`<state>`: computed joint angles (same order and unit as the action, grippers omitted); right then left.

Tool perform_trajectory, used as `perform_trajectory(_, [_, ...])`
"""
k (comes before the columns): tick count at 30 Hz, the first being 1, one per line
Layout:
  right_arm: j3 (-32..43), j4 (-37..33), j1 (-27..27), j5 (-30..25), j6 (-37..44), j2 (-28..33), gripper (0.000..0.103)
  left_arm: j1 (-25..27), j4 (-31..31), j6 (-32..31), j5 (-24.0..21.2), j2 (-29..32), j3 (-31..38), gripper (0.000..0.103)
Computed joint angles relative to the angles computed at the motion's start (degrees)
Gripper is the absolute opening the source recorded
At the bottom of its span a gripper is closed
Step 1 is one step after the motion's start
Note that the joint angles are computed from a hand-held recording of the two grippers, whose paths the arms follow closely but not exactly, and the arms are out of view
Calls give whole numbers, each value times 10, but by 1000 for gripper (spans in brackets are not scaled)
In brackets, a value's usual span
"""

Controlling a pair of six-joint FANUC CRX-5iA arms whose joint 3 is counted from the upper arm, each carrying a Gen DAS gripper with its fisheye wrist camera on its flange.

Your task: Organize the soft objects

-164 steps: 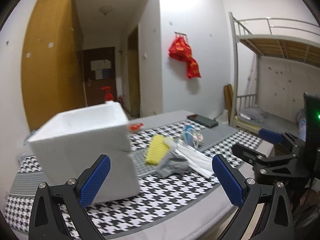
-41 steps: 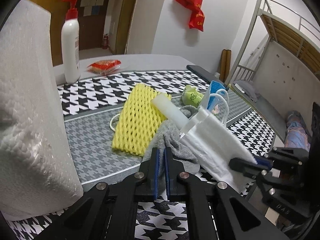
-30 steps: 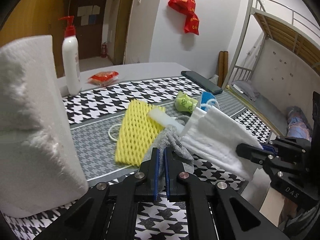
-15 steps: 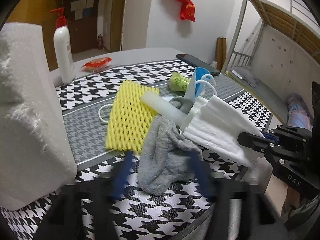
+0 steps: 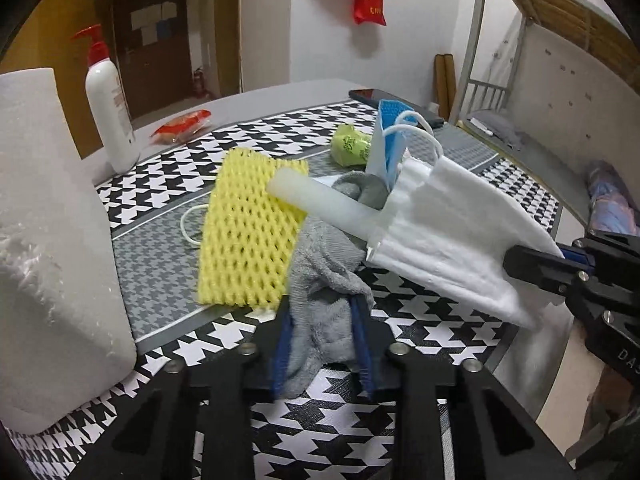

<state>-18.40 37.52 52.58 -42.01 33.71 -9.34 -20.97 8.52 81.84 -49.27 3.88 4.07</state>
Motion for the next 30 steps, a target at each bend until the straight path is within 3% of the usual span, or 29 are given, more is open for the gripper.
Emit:
perform_trajectory(1, [-1,3,1,1,-1,-1,10,1,1,-2,3,-1,-1,17])
perform_trajectory(4, [-3,12,1,2,-8,-2,10,7,8,-7,13,-8,-6,14])
perform_trajectory(19, [-13,120,-7,28,-95,-17,10,16,10,-23,65,-45,14,13])
perform_trajectory(21, [-13,136,-8,30,-107,-18,10,17,11,-26,77,-51,11,7])
perform_trajectory(30, [-19,188,-9,36,-144,-27,10,24,46,-71,88,-67,-1,5])
